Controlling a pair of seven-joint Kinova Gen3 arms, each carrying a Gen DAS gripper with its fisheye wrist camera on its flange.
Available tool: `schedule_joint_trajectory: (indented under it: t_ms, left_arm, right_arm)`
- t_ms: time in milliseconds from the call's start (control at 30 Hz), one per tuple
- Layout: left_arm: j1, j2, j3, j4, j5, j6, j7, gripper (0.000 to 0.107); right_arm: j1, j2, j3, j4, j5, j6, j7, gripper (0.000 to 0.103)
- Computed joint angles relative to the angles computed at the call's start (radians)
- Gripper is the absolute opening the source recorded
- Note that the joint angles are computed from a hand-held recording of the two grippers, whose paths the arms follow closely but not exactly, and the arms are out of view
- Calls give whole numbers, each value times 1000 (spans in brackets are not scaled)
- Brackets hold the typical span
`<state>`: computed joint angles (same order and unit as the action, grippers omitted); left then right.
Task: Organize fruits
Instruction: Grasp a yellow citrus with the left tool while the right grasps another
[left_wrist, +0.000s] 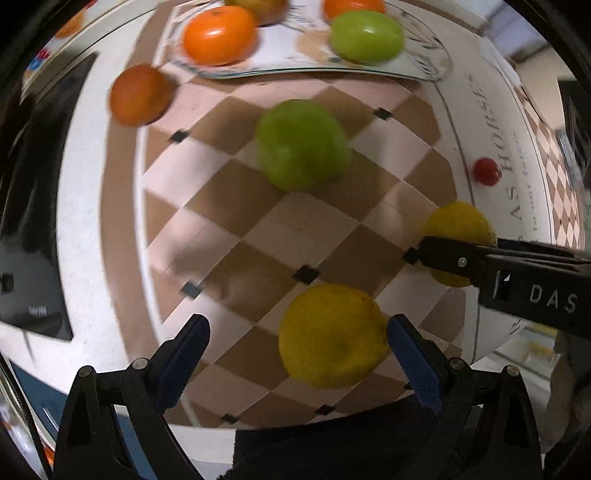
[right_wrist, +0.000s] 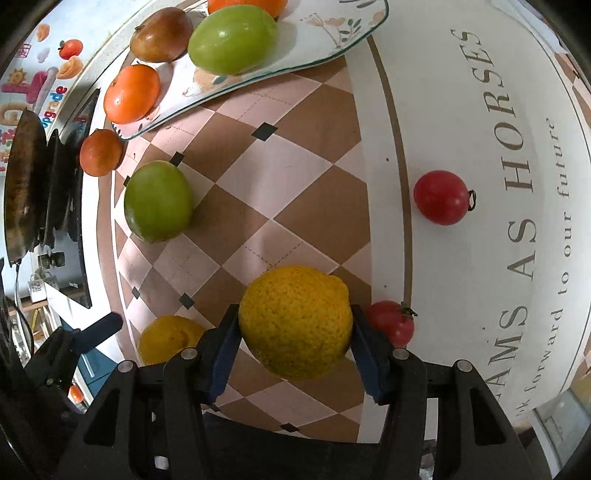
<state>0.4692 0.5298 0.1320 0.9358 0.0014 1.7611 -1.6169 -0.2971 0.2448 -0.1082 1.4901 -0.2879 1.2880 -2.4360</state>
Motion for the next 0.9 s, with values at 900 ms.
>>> schedule_joint_trajectory:
  t_ms: [900]
  left_arm:
    - [-23,49,23,-11,129,140,-30,68]
  right_arm:
    - [88,-14,17,30,-90,-5,105,59]
